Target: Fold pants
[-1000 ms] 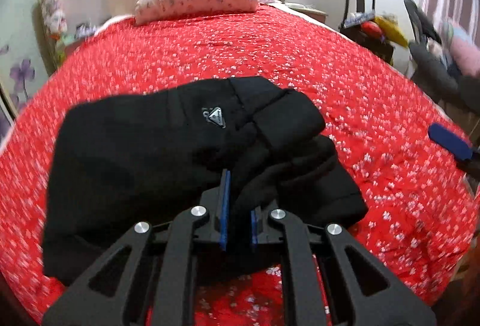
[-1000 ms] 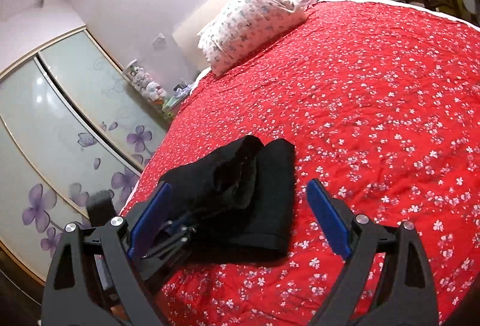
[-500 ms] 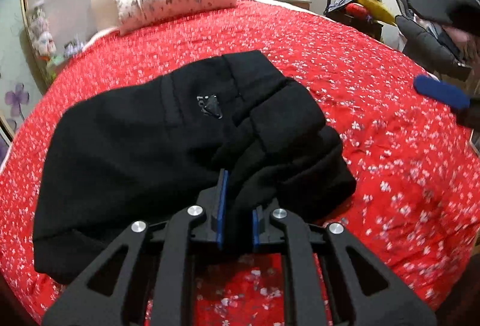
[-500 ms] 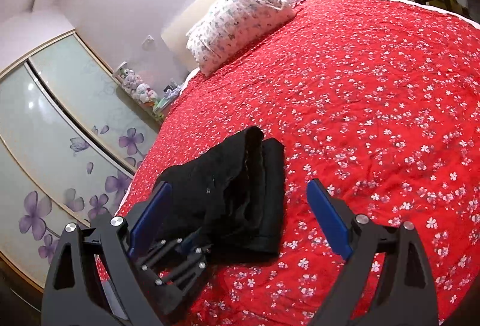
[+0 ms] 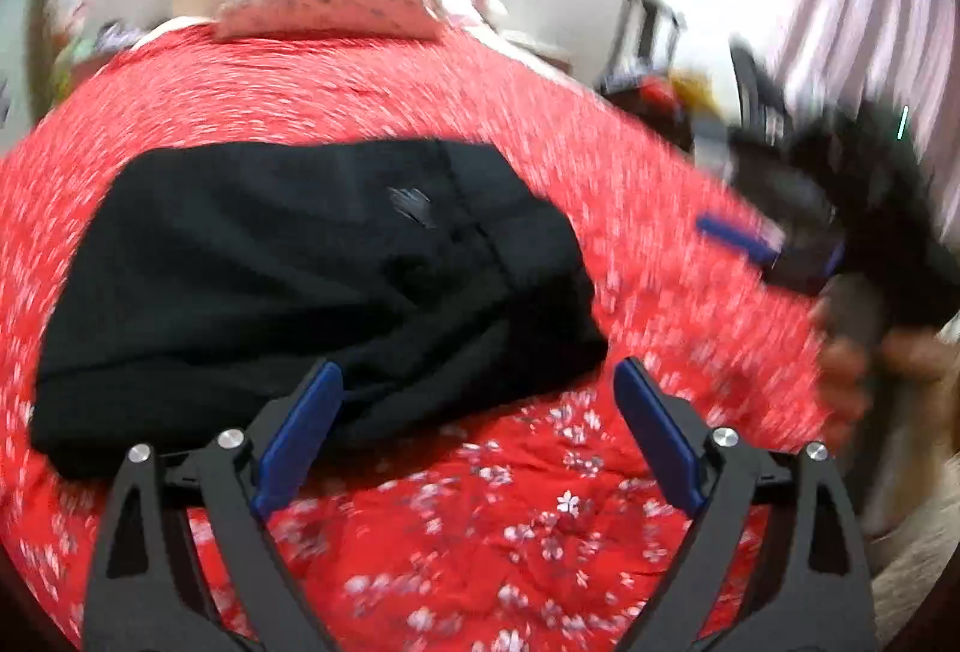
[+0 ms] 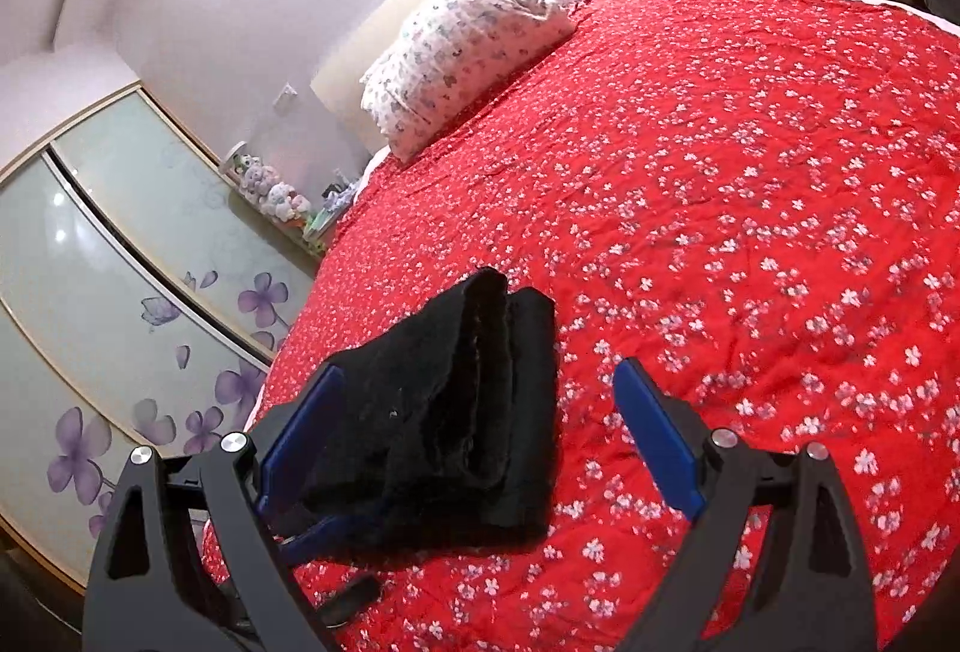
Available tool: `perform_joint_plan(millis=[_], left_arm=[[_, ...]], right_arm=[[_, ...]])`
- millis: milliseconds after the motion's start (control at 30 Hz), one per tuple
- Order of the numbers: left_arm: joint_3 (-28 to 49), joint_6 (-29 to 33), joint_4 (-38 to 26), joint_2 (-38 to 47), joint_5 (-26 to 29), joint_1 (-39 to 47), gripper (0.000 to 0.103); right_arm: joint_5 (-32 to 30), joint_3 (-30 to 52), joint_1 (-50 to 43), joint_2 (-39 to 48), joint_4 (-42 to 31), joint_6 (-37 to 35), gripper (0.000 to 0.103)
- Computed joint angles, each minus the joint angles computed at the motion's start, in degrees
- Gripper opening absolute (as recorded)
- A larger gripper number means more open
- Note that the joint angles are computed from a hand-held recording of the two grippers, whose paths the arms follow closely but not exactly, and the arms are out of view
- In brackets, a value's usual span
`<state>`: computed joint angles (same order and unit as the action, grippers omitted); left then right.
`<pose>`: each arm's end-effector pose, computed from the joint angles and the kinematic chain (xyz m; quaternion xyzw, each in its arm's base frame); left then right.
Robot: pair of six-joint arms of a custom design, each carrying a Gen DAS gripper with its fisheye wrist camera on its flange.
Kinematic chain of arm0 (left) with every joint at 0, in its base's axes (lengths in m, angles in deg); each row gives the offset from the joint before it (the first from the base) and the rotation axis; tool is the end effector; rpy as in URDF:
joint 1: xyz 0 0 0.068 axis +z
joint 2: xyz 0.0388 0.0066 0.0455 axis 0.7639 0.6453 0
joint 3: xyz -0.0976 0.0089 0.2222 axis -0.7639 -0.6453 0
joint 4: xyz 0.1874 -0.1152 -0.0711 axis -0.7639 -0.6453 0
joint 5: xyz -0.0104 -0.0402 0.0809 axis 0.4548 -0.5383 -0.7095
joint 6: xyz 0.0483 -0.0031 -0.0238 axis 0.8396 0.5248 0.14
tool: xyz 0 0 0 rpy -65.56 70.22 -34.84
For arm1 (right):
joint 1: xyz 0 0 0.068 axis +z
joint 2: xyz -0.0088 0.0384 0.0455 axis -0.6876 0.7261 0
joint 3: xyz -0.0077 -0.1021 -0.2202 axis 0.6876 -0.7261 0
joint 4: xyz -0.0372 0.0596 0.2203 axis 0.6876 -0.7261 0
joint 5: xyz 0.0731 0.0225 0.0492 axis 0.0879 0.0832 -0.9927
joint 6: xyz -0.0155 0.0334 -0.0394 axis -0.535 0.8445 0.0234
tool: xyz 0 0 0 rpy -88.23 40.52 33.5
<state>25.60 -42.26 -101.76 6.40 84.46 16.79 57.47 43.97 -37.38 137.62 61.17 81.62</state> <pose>0.2350 -0.1570 0.2766 0.1540 0.8836 -0.2251 0.3805 0.2405 0.0386 0.2531 0.1407 0.8252 0.3455 0.4241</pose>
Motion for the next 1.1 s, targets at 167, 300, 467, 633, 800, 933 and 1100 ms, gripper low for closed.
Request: perform_joint_plan(millis=[167, 300, 467, 633, 800, 933, 1100], left_arm=[[-2.7, -2.8, 6.1, -6.5, 0.7, 11.4, 0.099], [0.4, -3.8, 5.9, -2.2, 3.6, 18.1, 0.099], [1.3, -5.2, 6.4, 1.7, 6.7, 21.9, 0.101], [8.0, -2.7, -5.8, 9.8, 5.7, 21.1, 0.101], [7.1, 0.2, -7.7, 9.0, 3.7, 19.9, 0.101], [2.1, -3.4, -0.1, 2.7, 8.4, 22.9, 0.101], [9.6, -3.7, -0.6, 7.4, 9.3, 23.2, 0.101]], right_arm=[[-8.1, 2.6, 3.3, 7.2, 9.5, 1.8, 0.093], [-12.0, 8.0, 8.1, 14.8, 12.5, 3.5, 0.093], [-9.0, 13.8, 12.0, 19.9, 8.5, 1.9, 0.093], [-5.8, 14.2, 12.2, 25.2, -0.7, 2.6, 0.088], [-4.6, 12.4, 12.2, 23.0, -1.7, 1.0, 0.081], [-5.7, 12.8, 10.6, 19.9, -0.7, 2.3, 0.082], [-9.6, 14.0, 7.6, 20.2, 10.1, 3.6, 0.092]])
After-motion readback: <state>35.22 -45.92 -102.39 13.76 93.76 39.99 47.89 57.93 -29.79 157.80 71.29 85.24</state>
